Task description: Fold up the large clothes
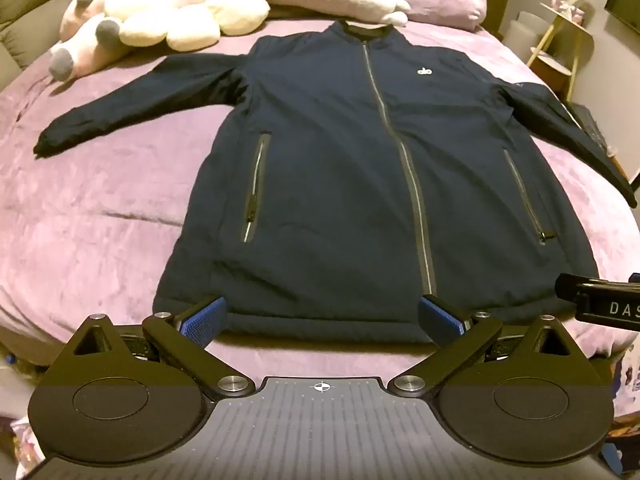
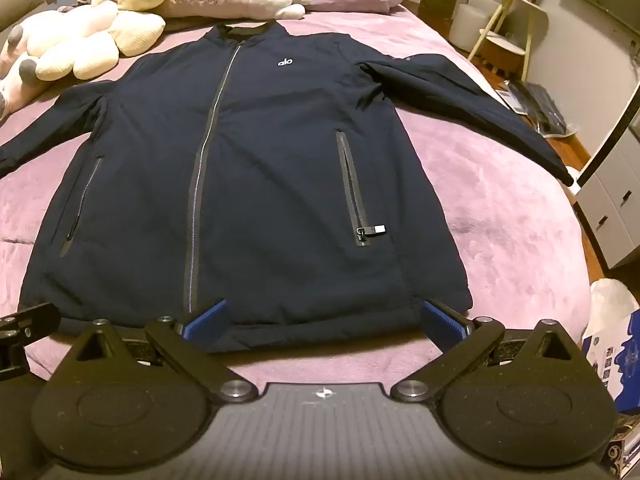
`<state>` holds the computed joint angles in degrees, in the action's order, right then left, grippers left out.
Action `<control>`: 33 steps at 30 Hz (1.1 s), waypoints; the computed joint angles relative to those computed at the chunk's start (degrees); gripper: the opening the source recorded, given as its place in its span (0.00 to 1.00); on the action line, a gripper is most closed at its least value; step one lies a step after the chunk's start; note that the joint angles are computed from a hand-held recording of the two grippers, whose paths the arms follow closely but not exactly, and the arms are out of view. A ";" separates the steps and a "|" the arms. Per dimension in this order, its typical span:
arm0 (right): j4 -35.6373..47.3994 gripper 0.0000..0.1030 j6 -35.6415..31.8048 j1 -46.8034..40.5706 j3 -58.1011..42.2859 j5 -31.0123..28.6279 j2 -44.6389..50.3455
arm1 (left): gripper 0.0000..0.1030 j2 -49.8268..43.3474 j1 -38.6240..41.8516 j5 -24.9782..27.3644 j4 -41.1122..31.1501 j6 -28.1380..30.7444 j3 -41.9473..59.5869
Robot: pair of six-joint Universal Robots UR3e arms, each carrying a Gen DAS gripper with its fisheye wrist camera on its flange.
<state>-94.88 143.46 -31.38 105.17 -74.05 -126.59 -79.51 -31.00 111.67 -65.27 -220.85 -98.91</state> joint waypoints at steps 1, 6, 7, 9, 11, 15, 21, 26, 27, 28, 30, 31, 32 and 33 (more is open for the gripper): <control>0.09 0.99 -0.05 -0.06 -0.06 0.13 0.01 | 1.00 0.06 -0.04 -0.01 0.19 0.05 -0.08; 0.12 0.99 -0.25 0.15 -0.24 0.37 -0.08 | 1.00 1.09 1.06 -1.08 2.30 0.94 -2.83; 0.13 0.99 -0.25 0.27 -0.29 0.35 -0.08 | 1.00 1.23 1.25 -1.23 2.82 1.06 -3.48; 0.22 0.99 -0.24 0.50 -0.41 0.33 -0.09 | 1.00 1.24 0.82 -1.10 2.16 0.51 -3.11; 1.20 0.99 -1.51 -1.69 0.11 0.88 -0.86 | 1.00 0.54 0.01 -0.76 0.54 -0.47 -1.30; 1.78 0.99 -2.26 -2.42 0.27 1.25 -1.45 | 1.00 0.50 0.55 -1.56 -0.19 -0.23 -0.70; 0.60 0.99 -0.58 -0.77 -0.10 0.36 -0.22 | 1.00 0.66 0.51 -1.81 -0.30 -0.48 -0.76; 0.42 0.99 -0.21 -0.32 -0.27 0.08 0.17 | 1.00 0.76 0.68 -2.11 -0.21 -0.48 -0.98; 0.35 0.99 -0.27 -0.33 -0.21 0.09 0.20 | 1.00 0.68 0.57 -2.09 -0.26 -0.65 -0.93; 0.28 0.99 -0.19 -0.18 -0.30 0.02 0.37 | 1.00 0.70 0.46 -2.08 -0.29 -0.80 -0.97; 0.05 0.99 0.08 0.18 -0.57 -0.15 0.85 | 1.00 0.65 0.48 -2.10 -0.30 -0.85 -0.92; 0.01 0.99 0.07 0.20 -0.57 -0.14 0.87 | 1.00 0.66 0.64 -2.20 -0.40 -0.70 -0.84; 0.00 0.99 0.14 0.24 -0.60 -0.18 0.90 | 1.00 0.70 0.72 -2.27 -0.43 -0.63 -0.83; 0.01 0.99 0.16 0.27 -0.62 -0.19 0.93 | 1.00 0.74 0.77 -2.31 -0.44 -0.59 -0.85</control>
